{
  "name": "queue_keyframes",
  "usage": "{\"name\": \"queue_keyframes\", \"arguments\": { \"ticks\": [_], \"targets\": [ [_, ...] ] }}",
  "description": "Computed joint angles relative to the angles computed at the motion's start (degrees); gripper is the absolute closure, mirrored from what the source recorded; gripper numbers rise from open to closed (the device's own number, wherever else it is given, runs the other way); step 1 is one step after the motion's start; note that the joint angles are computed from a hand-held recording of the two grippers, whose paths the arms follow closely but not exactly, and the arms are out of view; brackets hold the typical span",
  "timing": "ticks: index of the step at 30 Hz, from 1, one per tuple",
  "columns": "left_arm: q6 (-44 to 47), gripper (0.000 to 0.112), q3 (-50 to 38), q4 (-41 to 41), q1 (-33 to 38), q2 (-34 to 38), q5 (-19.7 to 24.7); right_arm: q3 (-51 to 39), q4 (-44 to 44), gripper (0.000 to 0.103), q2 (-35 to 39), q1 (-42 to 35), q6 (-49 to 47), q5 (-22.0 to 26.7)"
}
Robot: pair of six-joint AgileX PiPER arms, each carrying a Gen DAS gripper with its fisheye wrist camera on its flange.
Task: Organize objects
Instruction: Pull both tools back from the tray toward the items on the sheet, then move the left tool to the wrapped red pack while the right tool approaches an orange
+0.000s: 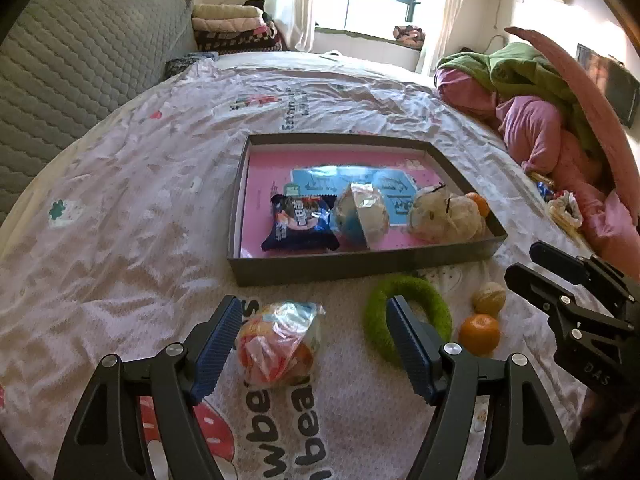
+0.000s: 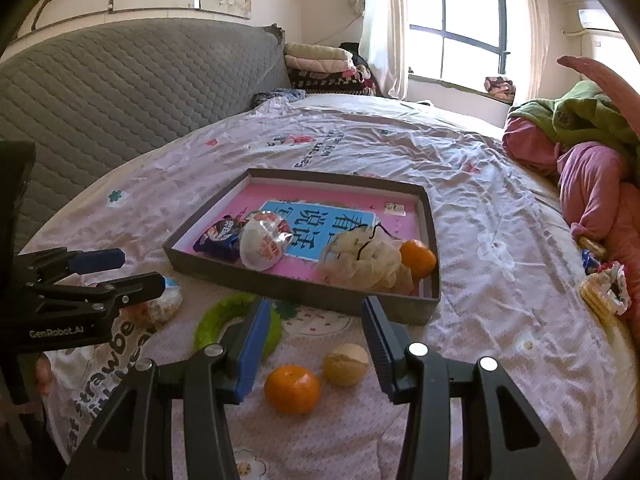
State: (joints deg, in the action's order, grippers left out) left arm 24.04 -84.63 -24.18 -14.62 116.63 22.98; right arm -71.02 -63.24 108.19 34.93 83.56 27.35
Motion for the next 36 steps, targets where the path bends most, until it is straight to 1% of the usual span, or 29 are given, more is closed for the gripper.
{"name": "queue_keyframes", "arguments": {
  "ticks": [11,17,20,33,36],
  "targets": [
    [0.3,0.037,3.4,0.2,0.0,-1.7,-1.4,1.3,0.0,0.056,0.0,1.4,0.8,0.3],
    [2.6,0.037,5.5,-1.8,0.5,-3.0,-1.9,2.2,-0.3,0.056,-0.1,2.1,1.7,0.4],
    [3.6,0.037,6.0,-2.9,0.8,-3.4,-1.7,2.7,-0.7,0.056,-0.4,2.5,2.3,0.3],
    [3.0,0.037,8.3,-1.9,1.4,-3.5,-2.0,3.8,0.6,0.056,-0.3,3.5,2.2,-0.4],
    [2.9,0.037,8.2,-2.1,1.8,-3.1,-1.2,4.1,1.0,0.056,-0.3,3.9,2.4,-0.5]
  ]
}}
